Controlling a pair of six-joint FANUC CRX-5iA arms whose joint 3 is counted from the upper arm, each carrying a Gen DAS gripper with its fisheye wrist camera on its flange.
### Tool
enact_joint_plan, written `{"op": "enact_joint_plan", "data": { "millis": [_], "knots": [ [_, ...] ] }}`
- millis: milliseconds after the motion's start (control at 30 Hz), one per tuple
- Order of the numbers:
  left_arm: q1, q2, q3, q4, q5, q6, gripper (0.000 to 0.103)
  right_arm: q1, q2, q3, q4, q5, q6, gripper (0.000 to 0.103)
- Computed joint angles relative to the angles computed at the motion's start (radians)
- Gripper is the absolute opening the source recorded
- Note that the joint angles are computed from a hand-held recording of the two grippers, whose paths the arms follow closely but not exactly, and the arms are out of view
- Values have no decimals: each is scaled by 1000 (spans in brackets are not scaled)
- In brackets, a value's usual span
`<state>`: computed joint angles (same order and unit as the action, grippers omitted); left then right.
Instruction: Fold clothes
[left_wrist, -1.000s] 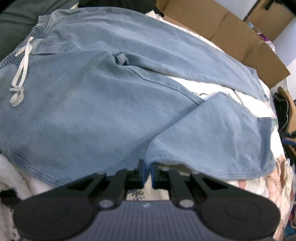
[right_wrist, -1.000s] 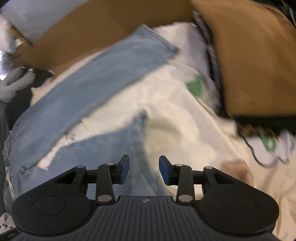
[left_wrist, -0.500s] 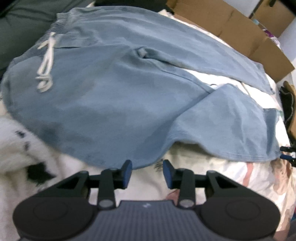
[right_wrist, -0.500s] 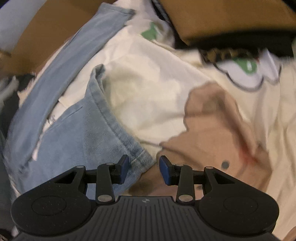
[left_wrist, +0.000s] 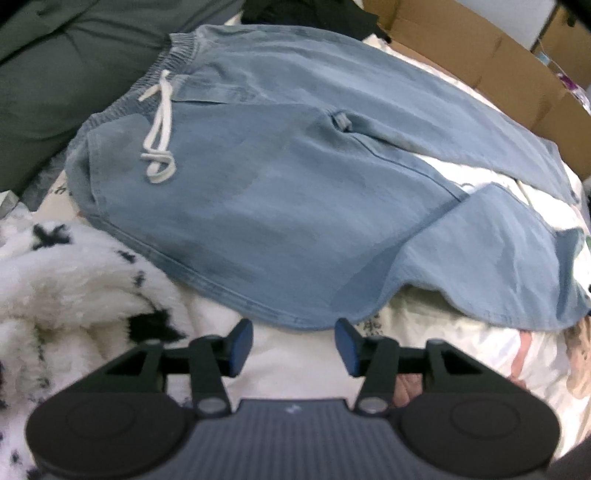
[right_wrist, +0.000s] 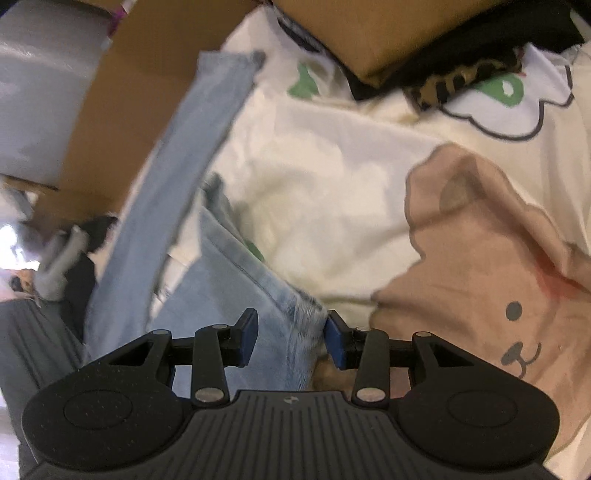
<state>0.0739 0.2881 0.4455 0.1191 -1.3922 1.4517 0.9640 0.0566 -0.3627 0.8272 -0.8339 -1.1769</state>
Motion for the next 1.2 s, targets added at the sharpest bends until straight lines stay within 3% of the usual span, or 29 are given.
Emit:
{"op": "enact_joint_plan", "data": {
  "millis": [133,233,333,433,667,933,1200],
  "knots": [
    [12,4,9,-18,9,60,52,-17,-26,-42,38,49,-12,41],
    [18,6,20,-39,5,94,52,-27,-34,-50,1,82,51,40],
    [24,7,21,-51,8,109,52,-28,-26,-28,-71,77,125,21],
    [31,8,22,-59,16,135,52,-30,-29,-23,-98,74,151,12],
    [39,26,31,-69,34,160,52,18,-23,86,-227,-104,373,10],
    [33,51,5,-39,62,195,52,73,-22,201,-296,-352,485,10],
    [14,59,-29,-21,108,177,52,67,8,331,-426,-499,662,10]
  ]
}}
